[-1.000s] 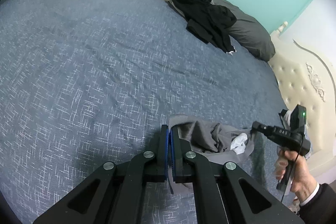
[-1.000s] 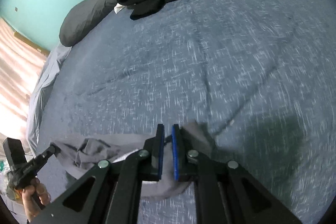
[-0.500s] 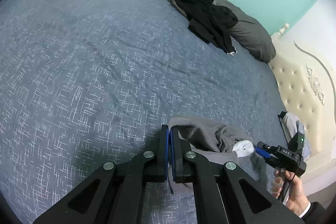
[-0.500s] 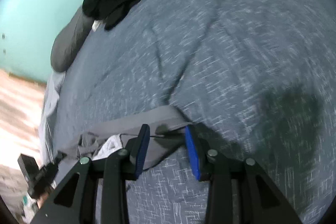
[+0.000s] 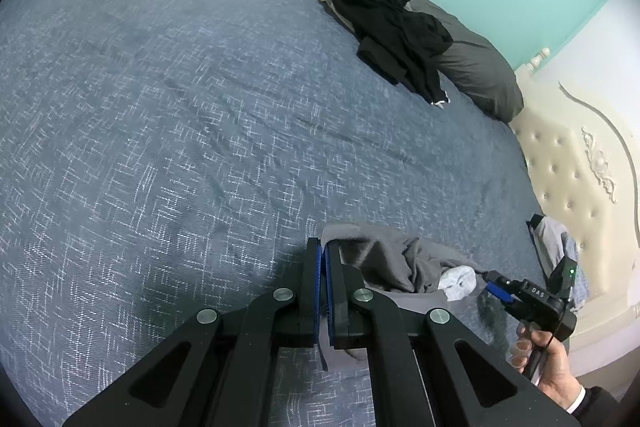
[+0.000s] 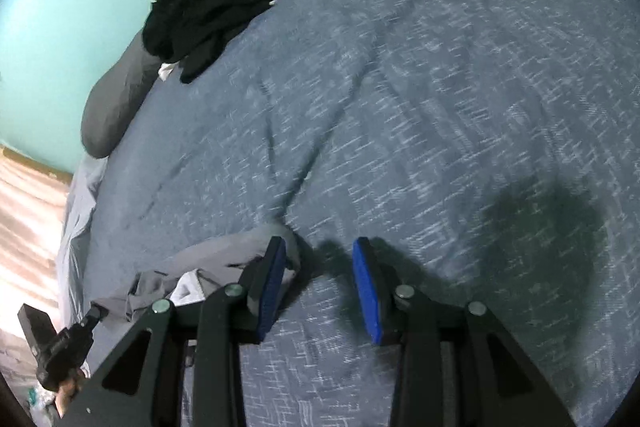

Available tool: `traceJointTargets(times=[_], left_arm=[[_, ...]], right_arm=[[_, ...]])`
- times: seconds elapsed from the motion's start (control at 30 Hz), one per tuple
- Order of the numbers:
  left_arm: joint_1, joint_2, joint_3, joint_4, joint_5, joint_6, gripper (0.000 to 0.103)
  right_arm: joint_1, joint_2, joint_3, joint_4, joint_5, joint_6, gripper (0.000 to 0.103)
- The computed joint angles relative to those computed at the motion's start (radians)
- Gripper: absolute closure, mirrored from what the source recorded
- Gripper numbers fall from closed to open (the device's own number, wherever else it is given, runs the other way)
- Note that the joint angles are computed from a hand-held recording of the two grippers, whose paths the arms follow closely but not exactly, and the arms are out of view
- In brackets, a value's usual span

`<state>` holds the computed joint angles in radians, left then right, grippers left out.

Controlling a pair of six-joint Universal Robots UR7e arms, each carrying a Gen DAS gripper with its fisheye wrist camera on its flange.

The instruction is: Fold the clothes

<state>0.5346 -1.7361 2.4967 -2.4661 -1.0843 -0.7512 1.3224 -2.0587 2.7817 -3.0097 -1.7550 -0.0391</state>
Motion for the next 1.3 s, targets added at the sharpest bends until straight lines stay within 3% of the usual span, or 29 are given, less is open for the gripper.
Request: traceJointTargets(times=[0.17, 0.2, 0.27, 0.43, 0.63, 0.73, 0.8, 0.97, 1.07, 1.17, 1.3], left_arm=[[0.002, 0.002, 0.0, -0.004, -0.004, 0.0, 0.101], [0.002, 0.002, 0.001, -0.005, -0.005, 0.002, 0.101], [0.002, 0.002, 0.001, -0.005, -0.005, 0.001, 0.101], [0.004, 0.003, 0.0, -0.012, -0.008, 0.002, 0.101], [0.006, 0.004, 0.002, -0.011, -0.013, 0.001, 0.101], [0.01, 0.004, 0.003, -0.013, -0.013, 0.001, 0.101], [0.013, 0.005, 0.003, -0.015, -0.014, 0.003, 0.101], [0.016, 0.014, 0.001, -0.023, -0.018, 0.007, 0.101], [0.01, 0.02, 0.001, -0.026, -0.018, 0.007, 0.101], [0.005, 0.019, 0.003, -0.024, -0.016, 0.0, 0.101], [0.0, 0.018, 0.004, -0.019, -0.013, -0.004, 0.101]], right_arm=[[0.025, 0.077, 0.002, -0.06, 0.049, -0.021, 0.07], [0.047, 0.111, -0.004, -0.084, 0.039, -0.021, 0.08], [0.105, 0.185, -0.028, -0.118, -0.019, 0.002, 0.09], [0.217, 0.287, -0.085, -0.126, -0.097, 0.115, 0.091], [0.298, 0.418, -0.205, -0.098, -0.09, 0.204, 0.091], [0.297, 0.482, -0.271, -0.067, -0.056, 0.216, 0.091], [0.288, 0.476, -0.289, -0.032, -0.021, 0.216, 0.091], [0.307, 0.354, -0.275, 0.023, -0.098, 0.135, 0.09], [0.247, 0.246, -0.227, 0.081, -0.11, 0.129, 0.077], [0.166, 0.127, -0.166, 0.13, -0.098, 0.102, 0.074], [0.058, 0.002, -0.094, 0.175, -0.013, 0.037, 0.07]])
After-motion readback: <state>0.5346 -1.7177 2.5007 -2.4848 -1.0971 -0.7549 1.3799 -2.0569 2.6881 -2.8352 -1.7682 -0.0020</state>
